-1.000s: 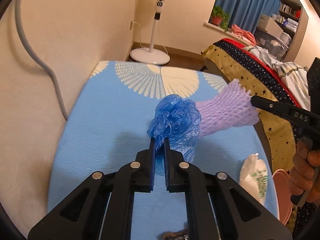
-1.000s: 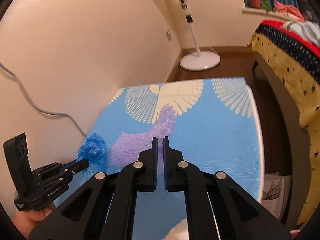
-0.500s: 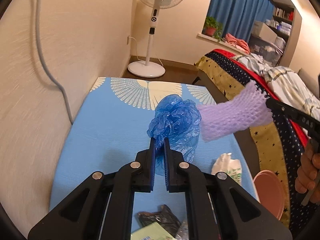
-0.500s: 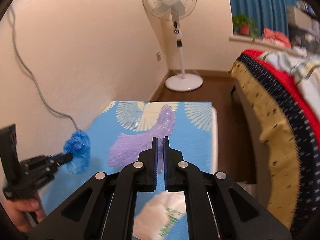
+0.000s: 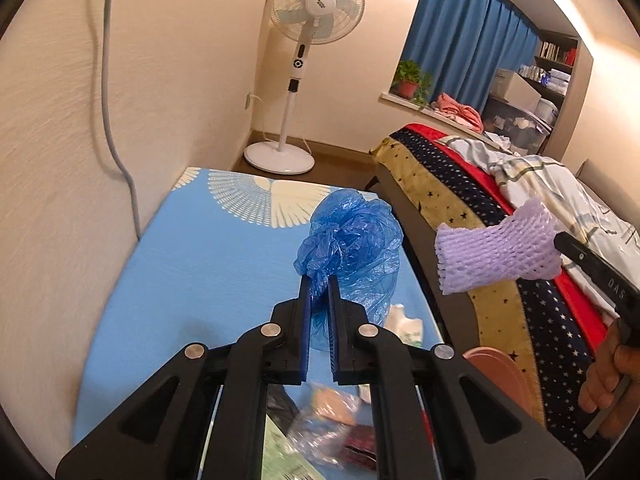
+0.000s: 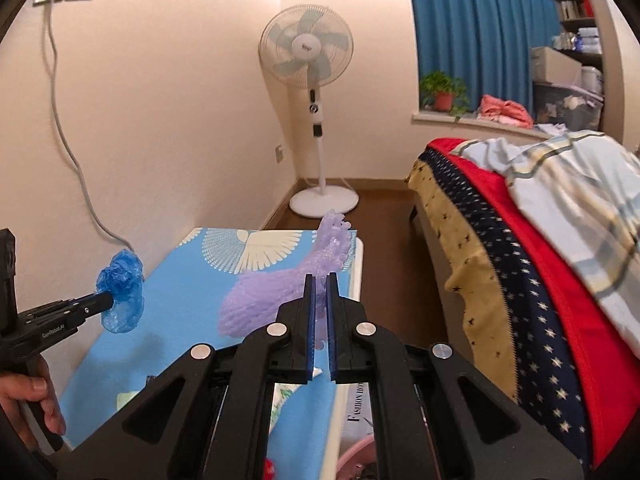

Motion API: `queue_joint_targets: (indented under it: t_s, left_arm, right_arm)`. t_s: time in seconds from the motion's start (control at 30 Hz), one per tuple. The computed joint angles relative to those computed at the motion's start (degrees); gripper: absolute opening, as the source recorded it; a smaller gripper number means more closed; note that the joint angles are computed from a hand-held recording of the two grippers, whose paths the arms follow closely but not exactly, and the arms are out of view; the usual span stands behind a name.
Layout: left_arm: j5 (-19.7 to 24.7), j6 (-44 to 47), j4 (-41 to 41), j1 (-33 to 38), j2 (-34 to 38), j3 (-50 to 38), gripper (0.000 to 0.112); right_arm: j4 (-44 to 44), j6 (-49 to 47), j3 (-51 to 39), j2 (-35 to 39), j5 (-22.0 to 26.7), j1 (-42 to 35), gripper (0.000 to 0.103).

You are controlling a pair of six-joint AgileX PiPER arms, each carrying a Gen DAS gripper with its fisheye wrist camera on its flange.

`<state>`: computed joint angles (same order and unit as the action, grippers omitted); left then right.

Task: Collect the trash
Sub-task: 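Lift and carry the blue bag and purple net over the pink bin with both tools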

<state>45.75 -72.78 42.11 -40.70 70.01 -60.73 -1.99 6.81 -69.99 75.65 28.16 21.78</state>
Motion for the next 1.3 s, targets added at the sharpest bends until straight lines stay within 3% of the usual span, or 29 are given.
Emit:
queue_joint_targets:
  t_s: [0.43,0.53,0.63,0.93,1.3]
  left_arm:
    - [8.62,-16.22,9.96,-18.02,2.39,0.98,0.007]
    - [9.21,-18.77,11.37,-21.02,3.97,0.78,0.007]
    - [9.05,-19.68,12.23,-23.09,6.25,-0.21,0.007]
    - [5.14,-20.19,12.7,-24.25,11.96,-3.15,0.007]
    - [-1.1,-16.96,10.14,-22.21,19.7,-8.58,0.007]
  right_arm:
    - [-25.52,21.27,12.41,-15.32,0.69,5.58,0.005]
    - [-26.53,22.15,14.49,-18.38,1.48,4.5,0.005]
    - [-24.41,20.37,15.93,-20.69,1.85,1.56,0.005]
    - [-29.14,24.44,21.01,-27.2,6.25,-2.54,0.005]
    - [-31.02,25.07,23.26,-27.16,7.23,-6.96,0.005]
